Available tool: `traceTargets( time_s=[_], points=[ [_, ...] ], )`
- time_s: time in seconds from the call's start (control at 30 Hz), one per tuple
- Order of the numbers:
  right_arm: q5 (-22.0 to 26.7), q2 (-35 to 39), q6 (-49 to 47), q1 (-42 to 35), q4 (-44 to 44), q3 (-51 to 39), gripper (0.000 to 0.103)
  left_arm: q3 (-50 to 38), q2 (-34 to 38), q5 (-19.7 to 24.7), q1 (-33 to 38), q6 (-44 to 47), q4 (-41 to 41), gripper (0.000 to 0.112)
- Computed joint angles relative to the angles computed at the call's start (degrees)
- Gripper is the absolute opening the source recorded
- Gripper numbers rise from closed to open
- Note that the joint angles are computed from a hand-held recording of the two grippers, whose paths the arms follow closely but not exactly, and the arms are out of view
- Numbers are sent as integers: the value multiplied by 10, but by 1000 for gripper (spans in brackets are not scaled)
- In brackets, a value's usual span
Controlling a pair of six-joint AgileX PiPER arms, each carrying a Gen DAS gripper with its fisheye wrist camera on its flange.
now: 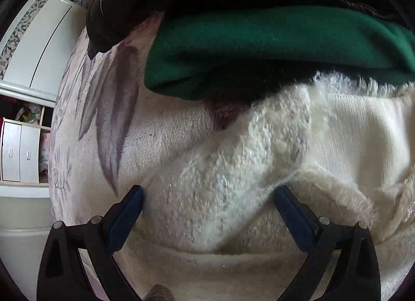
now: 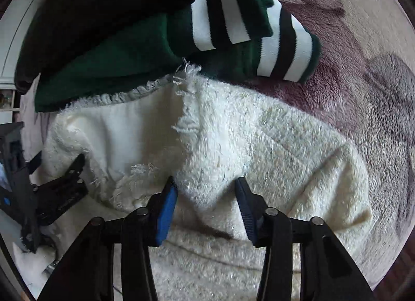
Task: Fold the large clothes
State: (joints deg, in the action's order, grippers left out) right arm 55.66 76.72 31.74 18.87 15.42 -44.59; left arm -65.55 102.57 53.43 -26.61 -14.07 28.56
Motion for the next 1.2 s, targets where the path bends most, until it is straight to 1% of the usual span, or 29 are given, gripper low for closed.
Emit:
traceTargets(
  time_s=[0.03, 0.07, 0.1, 0.17, 0.2, 0.23, 0.27, 0.3, 0.33, 0.37, 0.4, 0.43, 0.47, 0.5, 0.57, 0.6, 0.63, 0.7, 0.73, 0.77, 0.8, 0.83, 0.97, 1.0, 1.03, 1.07, 1.13, 1.17, 1.2],
  points=[
    [-8, 8, 19, 11, -23, -4, 14, -7, 0, 6, 3, 10, -7, 103],
    [-17, 9, 39, 15, -38, -5, 9, -9, 0, 8, 6, 15, -9, 103],
    [-27, 3, 69, 16, -52, -1, 8, -9, -4, 9, 7, 18, -10, 103],
    [-47, 7, 86, -2, -49, 4, 8, -5, -18, 16, -1, 7, 6, 103],
    [-44, 9, 73, -13, -30, 4, 8, -2, -27, 19, -4, 1, 17, 103],
    [-29, 9, 65, -20, -18, -4, 9, 7, -43, 18, -14, -16, 36, 103],
    [-8, 2, 50, -32, -6, -13, 15, 17, -58, 17, -19, -30, 58, 103],
    [7, -18, 54, -35, 2, -20, 17, 27, -71, 16, -24, -46, 81, 103],
    [10, -47, 50, -40, 19, -22, 26, 42, -87, 10, -27, -66, 113, 103],
    [-1, -77, 22, -56, 59, -15, 35, 57, -102, 6, -32, -84, 141, 103],
    [-11, -103, -28, -79, 116, -1, 38, 66, -109, 8, -35, -95, 156, 103],
    [-28, -107, -70, -83, 173, 9, 39, 76, -116, 5, -32, -98, 161, 103],
    [-49, -91, -106, -73, 231, 16, 39, 83, -118, 4, -31, -102, 166, 103],
    [-59, -60, -152, -67, 288, 19, 39, 86, -115, 9, -32, -105, 167, 103],
    [-75, 31, -267, -60, 393, 24, 39, 89, -108, 6, -22, -100, 162, 103],
    [-79, 83, -301, -46, 418, 16, 39, 91, -106, 3, -16, -100, 161, 103],
    [-83, 122, -313, -37, 422, 6, 39, 89, -106, 2, -15, -98, 158, 103],
    [-85, 189, -383, -27, 480, -2, 39, 89, -106, -4, -10, -97, 157, 103],
    [-92, 201, -407, -24, 502, -3, 31, 89, -106, -6, -9, -97, 157, 103],
    [-101, 202, -414, -15, 501, -10, 8, 89, -106, -7, -8, -94, 155, 103],
    [-115, 204, -398, 3, 478, -22, 8, 88, -108, -8, -6, -92, 152, 103],
    [-134, 202, -358, 20, 435, -38, 7, 87, -109, -10, -3, -88, 149, 103],
    [-183, 167, -151, 61, 272, -69, 6, 75, -119, -2, 0, -76, 133, 103],
    [-193, 163, -117, 64, 238, -74, 6, 69, -121, 1, 0, -73, 129, 103],
    [-193, 167, -105, 65, 224, -82, 6, 66, -123, 2, 0, -71, 127, 103],
    [-186, 182, -117, 58, 233, -91, 6, 61, -124, 4, 0, -72, 128, 103],
    [-153, 217, -189, 28, 300, -102, 7, 53, -126, 11, -1, -67, 126, 103],
    [-147, 222, -246, 4, 347, -83, 11, 50, -130, 16, 0, -63, 122, 103],
    [-121, 215, -290, -23, 391, -69, 12, 48, -140, 22, -1, -56, 115, 103]
  ],
)
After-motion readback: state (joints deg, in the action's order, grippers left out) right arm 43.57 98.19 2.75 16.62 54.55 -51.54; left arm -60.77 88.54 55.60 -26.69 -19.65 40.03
